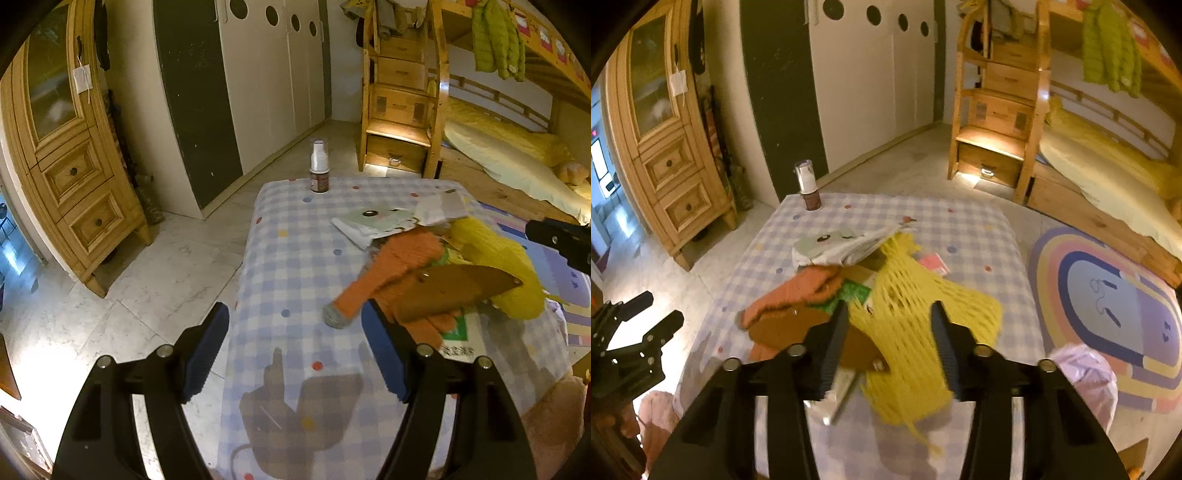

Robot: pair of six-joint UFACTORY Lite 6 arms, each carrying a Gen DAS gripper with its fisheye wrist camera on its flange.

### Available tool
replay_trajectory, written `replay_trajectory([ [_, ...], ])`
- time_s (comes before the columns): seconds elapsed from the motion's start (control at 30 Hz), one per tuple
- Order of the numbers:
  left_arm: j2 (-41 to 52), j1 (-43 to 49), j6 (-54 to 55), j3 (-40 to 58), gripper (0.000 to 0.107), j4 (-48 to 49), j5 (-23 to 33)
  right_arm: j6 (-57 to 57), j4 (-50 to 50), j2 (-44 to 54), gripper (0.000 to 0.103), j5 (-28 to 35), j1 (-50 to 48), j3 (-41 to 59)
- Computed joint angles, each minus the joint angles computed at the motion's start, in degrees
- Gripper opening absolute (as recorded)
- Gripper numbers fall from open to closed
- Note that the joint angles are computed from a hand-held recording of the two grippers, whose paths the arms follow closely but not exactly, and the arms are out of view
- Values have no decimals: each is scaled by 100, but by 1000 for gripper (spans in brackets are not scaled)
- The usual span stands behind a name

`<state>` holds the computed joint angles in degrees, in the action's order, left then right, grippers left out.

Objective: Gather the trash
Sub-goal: 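Grasp the green-printed plastic wrapper with the left gripper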

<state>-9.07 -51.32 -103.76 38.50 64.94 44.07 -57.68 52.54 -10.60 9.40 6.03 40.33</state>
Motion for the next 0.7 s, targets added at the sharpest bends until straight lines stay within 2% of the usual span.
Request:
replay_trajectory([
  [0.2,431,687,92,289,72,359,-544,-198,411,1137,42,-15,332,992],
  [0.33,723,998,239,553,72,525,-812,644,-321,1699,42,-97,535,1511],
  [0.5,1111,1423,618,993,72,583,-1284,1292,-977,1710,42,-247,593,1554],
  [0.6,1613,1664,978,1583,78,626,-1657,1608,-1323,1607,42,-326,511,1501],
  [0.7,2195,1759,1406,2252,78,450,-1842,1366,-1138,1533,42,-254,282,1531],
])
